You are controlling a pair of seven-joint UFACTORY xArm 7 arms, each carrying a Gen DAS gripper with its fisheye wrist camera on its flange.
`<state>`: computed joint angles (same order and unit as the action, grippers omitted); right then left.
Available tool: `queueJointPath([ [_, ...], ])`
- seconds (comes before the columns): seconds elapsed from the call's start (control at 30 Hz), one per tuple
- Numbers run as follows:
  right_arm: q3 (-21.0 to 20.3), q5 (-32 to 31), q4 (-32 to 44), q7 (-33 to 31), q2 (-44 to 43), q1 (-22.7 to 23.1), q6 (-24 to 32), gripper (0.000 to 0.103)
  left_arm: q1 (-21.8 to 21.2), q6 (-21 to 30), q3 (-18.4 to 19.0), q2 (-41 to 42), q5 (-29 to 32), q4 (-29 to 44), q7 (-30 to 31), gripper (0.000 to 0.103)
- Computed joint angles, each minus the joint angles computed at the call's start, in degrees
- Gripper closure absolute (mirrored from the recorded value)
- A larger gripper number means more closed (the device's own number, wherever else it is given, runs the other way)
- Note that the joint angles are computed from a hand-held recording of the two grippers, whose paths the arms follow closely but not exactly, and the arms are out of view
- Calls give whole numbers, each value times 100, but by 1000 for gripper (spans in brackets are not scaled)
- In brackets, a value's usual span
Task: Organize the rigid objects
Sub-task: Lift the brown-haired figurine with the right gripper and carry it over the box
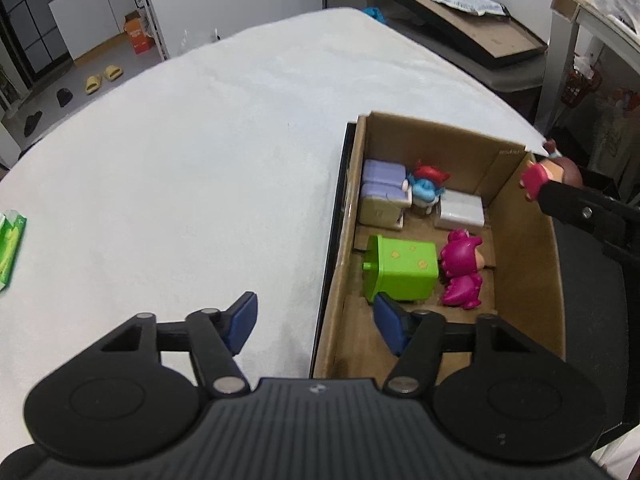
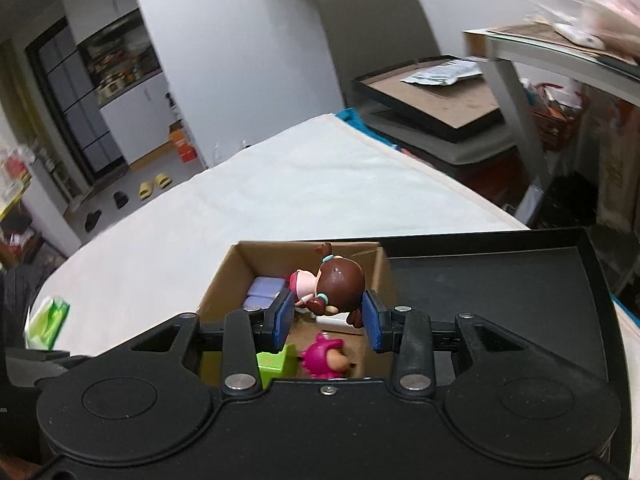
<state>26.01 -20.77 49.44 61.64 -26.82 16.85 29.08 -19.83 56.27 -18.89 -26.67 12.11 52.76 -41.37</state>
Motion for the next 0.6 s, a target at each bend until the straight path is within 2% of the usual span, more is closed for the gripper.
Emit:
queueJointPath([
  [0.33,94,-364,397,37,616,94,120,66,-57,-316,275,149,-398,-126,356,79],
  [0.43,40,-455,495,71,783,181,203,66,-102,-443,328,194,-547,-148,529,94],
  [0.6,-71,-640,687,144,1114,340,287,65,-75,-463,292,210,-554,-153,537,94],
])
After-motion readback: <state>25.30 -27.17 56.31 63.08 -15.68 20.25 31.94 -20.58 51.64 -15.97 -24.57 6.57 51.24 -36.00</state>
